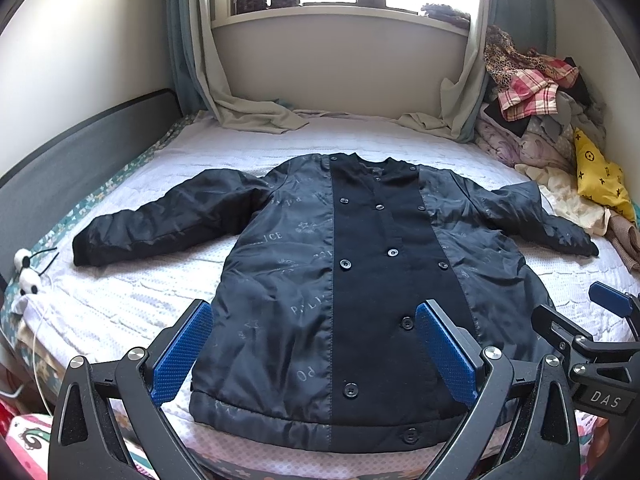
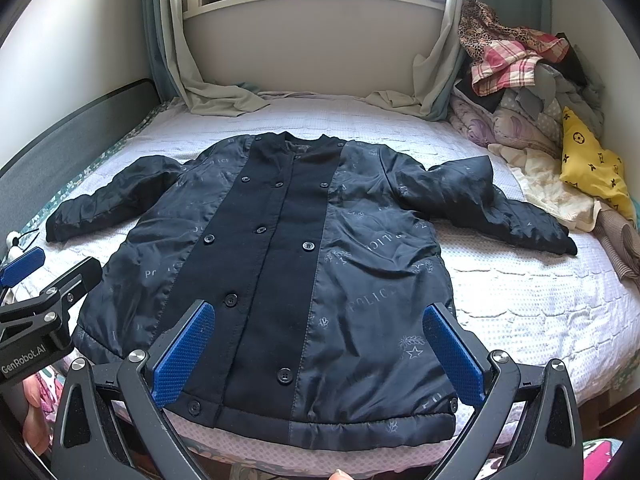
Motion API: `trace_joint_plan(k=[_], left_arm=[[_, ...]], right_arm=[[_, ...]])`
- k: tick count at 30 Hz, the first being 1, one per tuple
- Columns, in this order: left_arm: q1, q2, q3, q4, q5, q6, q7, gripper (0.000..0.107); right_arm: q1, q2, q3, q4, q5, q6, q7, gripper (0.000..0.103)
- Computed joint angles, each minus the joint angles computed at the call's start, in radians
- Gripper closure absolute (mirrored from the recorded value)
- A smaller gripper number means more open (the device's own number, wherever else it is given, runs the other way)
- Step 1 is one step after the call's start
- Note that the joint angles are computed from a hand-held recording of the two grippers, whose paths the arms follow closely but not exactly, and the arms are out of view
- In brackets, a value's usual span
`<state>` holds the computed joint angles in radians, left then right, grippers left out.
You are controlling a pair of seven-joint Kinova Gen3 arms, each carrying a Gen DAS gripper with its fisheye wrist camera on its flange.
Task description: Fold large clothes
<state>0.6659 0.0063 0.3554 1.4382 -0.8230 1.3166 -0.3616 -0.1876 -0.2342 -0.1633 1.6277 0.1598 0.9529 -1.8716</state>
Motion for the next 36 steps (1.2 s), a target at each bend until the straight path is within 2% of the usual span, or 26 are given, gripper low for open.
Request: trace_joint_plan(k=[4,8,11,13,16,20,23,28,31,34,36], left_arm=[[-0.001,0.017,-0.01,-0.062,0.016,0.082,-0.044,0.005],[-0.015,-0.013,-0.021,-0.044,-0.035,0.061,0.003,0.005],[-0.048,-0.029,-0.027,-0.061,-0.041,0.048,-0.013,0.005],[-0.086,-0.043,-0.039,-0.076,-0.021,0.018,-0.04,0.005],[-0.135,-0.025,-0.05,-0.149,0.015,0.035,-0.113,0.005],[-0.199,-0.012,-0.101,-0.196,0.107,-0.025,-0.181,0.005],[-0.23,0.019,-0.123,-0.235,0.152,-0.036,-0.214,0.005],[-0.219,0.071,-0.151,-0.258,0.15,-0.022,-0.23,0.005],[-0.219,0.094,-0.178,-0.252,0.179,-0.029,-0.243,0.005],[-0.227,0.116,-0.201,-0.26,0.217,-0.023,-0.262,0.005],[-0.218,0.131,-0.213,-0.265,0.204,-0.004,-0.253,0.005]], right_arm=[[-0.006,0.004,0.032,-0.014,-0.046,0.008,0.04,0.0],[0.0,0.014,0.059,-0.065,-0.083,0.033,0.09,0.0],[-0.002,0.045,0.092,-0.149,-0.138,0.083,0.151,0.0],[-0.001,0.077,0.11,-0.222,-0.175,0.123,0.199,0.0],[0.009,0.123,0.111,-0.316,-0.19,0.152,0.224,0.0],[0.01,0.178,0.095,-0.405,-0.164,0.135,0.226,0.0],[0.007,0.207,0.075,-0.415,-0.113,0.085,0.191,0.0],[0.022,0.229,0.111,-0.354,-0.199,0.005,0.217,0.0],[-0.001,0.259,0.116,-0.346,-0.151,0.013,0.217,0.0],[0.028,0.286,0.114,-0.36,-0.205,0.026,0.243,0.0],[0.034,0.295,0.117,-0.359,-0.219,0.025,0.251,0.0]])
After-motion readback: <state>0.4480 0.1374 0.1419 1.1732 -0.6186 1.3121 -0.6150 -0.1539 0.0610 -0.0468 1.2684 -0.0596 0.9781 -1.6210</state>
